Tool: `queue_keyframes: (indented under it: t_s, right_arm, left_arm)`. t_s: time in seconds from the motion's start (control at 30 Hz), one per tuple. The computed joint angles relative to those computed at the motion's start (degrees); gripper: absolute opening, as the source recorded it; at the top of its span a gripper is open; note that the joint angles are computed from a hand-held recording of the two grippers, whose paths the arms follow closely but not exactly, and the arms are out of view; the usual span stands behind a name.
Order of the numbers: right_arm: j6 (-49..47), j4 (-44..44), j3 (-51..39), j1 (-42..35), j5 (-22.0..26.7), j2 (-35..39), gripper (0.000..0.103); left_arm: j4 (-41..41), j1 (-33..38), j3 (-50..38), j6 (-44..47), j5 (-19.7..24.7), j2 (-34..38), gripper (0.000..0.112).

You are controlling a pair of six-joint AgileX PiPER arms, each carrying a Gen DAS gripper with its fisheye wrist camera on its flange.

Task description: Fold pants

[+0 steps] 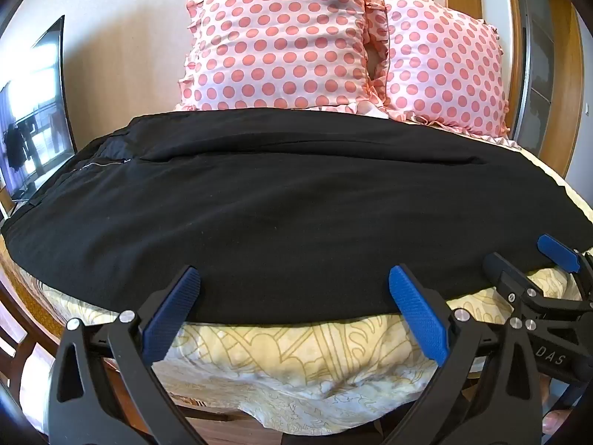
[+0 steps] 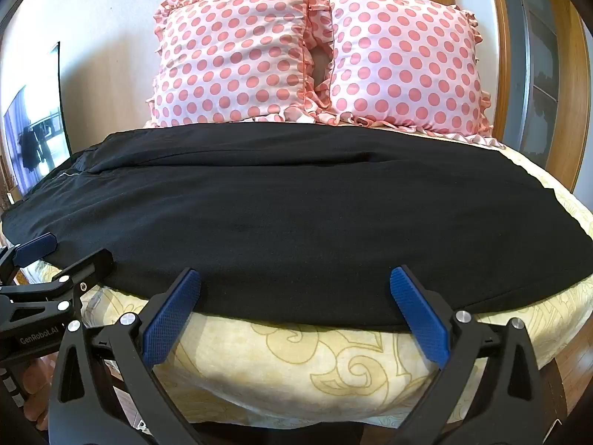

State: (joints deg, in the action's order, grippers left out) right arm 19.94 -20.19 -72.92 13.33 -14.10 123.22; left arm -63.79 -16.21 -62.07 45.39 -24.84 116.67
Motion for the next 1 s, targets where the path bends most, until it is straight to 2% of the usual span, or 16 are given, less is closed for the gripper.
queue_keyframes:
  t_s: [1.0]
  right_arm:
    - [-0.3, 0.2, 0.1, -0.1, -0.3, 0.0, 0.102]
  left_arm:
    - [-0.2, 0.0, 0.0, 0.3, -0.1, 0.0, 0.101]
